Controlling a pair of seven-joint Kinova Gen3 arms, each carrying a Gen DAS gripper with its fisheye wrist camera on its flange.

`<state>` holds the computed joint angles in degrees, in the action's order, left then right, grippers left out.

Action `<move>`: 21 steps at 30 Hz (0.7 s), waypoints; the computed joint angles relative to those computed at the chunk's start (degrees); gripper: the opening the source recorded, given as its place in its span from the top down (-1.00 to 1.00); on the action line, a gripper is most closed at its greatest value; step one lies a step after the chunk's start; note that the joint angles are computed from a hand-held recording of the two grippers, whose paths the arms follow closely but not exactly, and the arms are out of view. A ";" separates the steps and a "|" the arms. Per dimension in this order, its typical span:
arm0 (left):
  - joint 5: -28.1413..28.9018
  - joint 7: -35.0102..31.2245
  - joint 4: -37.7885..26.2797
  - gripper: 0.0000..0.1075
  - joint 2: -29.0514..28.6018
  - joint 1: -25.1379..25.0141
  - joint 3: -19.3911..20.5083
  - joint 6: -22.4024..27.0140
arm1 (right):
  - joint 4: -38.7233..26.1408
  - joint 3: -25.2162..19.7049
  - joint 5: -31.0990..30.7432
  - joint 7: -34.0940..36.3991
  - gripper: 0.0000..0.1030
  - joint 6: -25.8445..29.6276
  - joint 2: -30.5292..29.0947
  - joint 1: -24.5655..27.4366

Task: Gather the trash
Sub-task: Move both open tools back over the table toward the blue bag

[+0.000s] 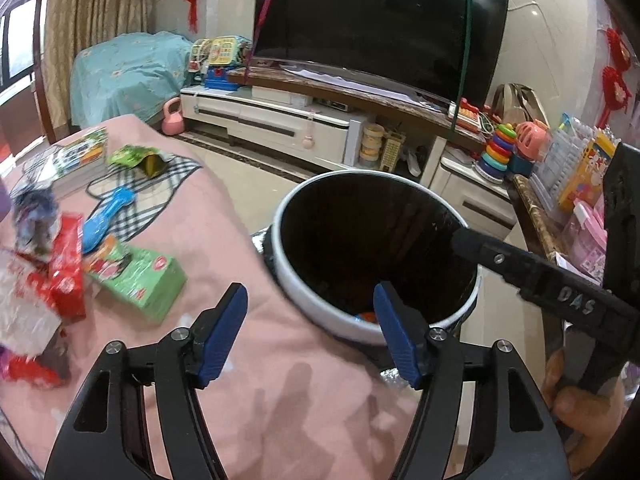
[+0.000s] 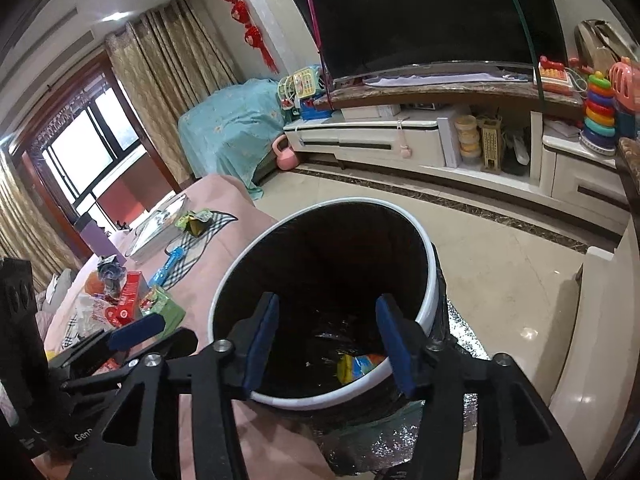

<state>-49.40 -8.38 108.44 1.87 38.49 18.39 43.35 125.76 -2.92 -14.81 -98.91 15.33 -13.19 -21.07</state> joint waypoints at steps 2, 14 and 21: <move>-0.96 2.23 1.46 -0.29 -1.12 0.44 0.42 1.16 | 0.24 -0.87 0.20 -0.71 -0.37 -0.47 -0.61 0.21; 0.92 10.10 10.54 -0.39 -9.51 -3.36 6.36 4.96 | 3.01 -9.21 4.39 -9.61 -0.84 -3.60 -3.58 0.99; 4.76 11.77 14.86 -0.41 -15.53 -8.16 9.91 6.75 | 3.86 -15.36 7.85 -15.71 -0.84 -4.22 -3.64 2.54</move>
